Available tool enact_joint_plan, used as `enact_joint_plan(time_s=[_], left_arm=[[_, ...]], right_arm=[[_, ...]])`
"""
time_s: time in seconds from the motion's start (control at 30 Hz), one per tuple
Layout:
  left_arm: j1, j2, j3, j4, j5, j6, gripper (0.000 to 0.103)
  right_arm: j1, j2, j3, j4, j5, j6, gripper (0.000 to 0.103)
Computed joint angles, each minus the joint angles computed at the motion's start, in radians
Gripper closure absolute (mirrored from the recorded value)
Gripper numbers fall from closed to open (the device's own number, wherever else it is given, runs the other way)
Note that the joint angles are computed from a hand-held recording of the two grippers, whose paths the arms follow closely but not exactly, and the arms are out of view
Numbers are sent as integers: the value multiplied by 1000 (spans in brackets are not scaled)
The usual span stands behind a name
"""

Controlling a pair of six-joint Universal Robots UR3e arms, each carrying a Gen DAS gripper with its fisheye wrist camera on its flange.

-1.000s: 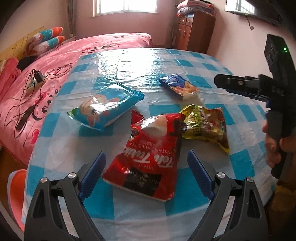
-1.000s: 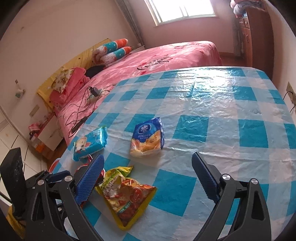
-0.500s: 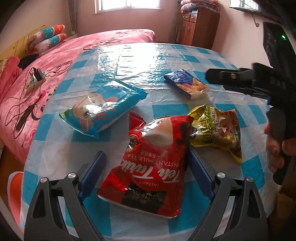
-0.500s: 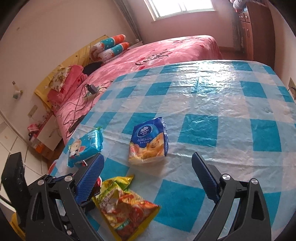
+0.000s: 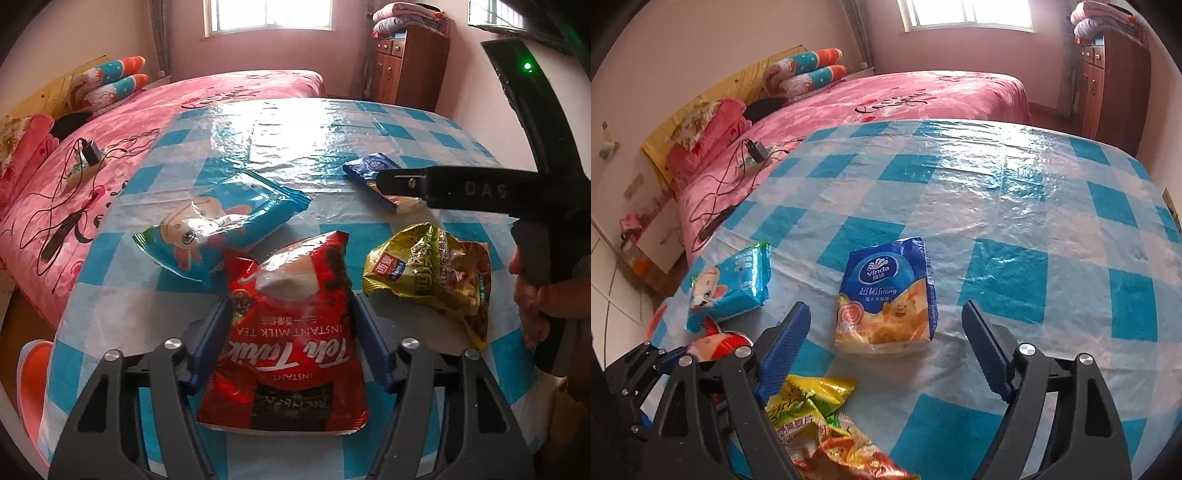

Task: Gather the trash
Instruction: 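Grasp the red Teh Tarik bag with the left tool while the right tool grasps the blue Vinda pack, then lift the Teh Tarik bag and Vinda pack off the table with both tools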

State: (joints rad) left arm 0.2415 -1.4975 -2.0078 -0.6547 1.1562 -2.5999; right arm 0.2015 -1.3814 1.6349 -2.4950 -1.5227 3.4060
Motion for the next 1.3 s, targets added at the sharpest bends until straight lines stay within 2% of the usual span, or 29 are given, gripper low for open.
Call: enact_joint_plan(time_s=[0.13, 0.27, 0.83, 1.3], left_arm=[[8, 0, -3, 8, -7, -12, 41], [15, 5, -12, 16, -12, -31, 45], [82, 7, 9, -71, -109, -2, 47], [184, 23, 21, -216, -246, 114, 49]], right_arm=[[21, 36, -41, 22, -40, -13, 20], [40, 64, -76, 45, -81, -26, 26], [2, 52, -46, 5, -9, -35, 54], [-25, 12, 19, -57, 34, -13, 60]])
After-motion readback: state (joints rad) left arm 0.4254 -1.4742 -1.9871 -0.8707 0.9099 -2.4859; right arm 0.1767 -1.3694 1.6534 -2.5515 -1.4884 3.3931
